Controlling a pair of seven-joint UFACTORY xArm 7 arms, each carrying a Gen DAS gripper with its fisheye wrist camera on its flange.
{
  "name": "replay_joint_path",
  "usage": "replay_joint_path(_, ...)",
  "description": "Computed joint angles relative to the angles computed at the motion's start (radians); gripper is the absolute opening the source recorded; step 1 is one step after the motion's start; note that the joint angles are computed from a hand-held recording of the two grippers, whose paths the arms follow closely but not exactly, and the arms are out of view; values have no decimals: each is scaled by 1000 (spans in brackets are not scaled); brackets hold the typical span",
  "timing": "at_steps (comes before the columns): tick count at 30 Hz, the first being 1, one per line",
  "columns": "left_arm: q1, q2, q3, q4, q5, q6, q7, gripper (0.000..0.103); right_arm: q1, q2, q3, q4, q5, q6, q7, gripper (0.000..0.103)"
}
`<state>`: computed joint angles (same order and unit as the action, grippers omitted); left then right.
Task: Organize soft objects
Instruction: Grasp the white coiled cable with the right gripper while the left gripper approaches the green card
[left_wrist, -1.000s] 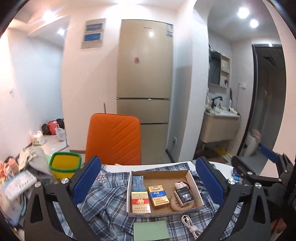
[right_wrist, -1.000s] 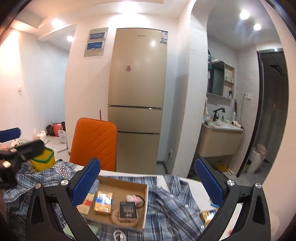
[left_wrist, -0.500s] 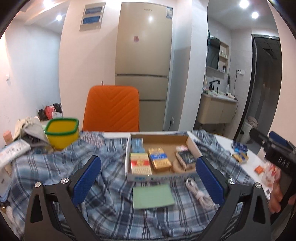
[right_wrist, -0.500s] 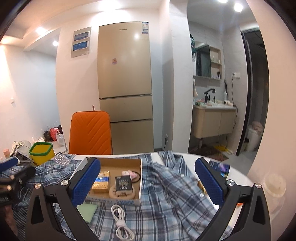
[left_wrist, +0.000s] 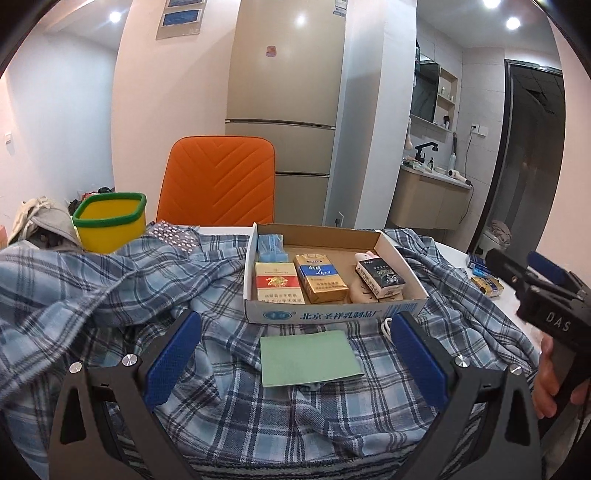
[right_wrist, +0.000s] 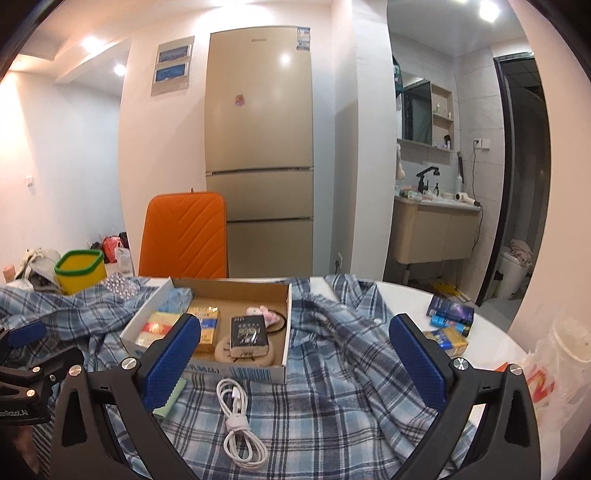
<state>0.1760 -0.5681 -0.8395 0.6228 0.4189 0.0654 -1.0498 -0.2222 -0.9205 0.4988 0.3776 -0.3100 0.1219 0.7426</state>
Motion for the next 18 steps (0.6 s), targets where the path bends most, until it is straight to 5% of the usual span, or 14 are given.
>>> replay_joint_path(4, 31, 22, -33, 7, 14, 19, -6, 102, 7, 45, 5, 2, -4, 1, -6, 103)
replay_joint_path(18, -5, 78, 5, 18, 78, 38, -39, 102, 26, 91, -14, 7, -16, 8, -9, 103)
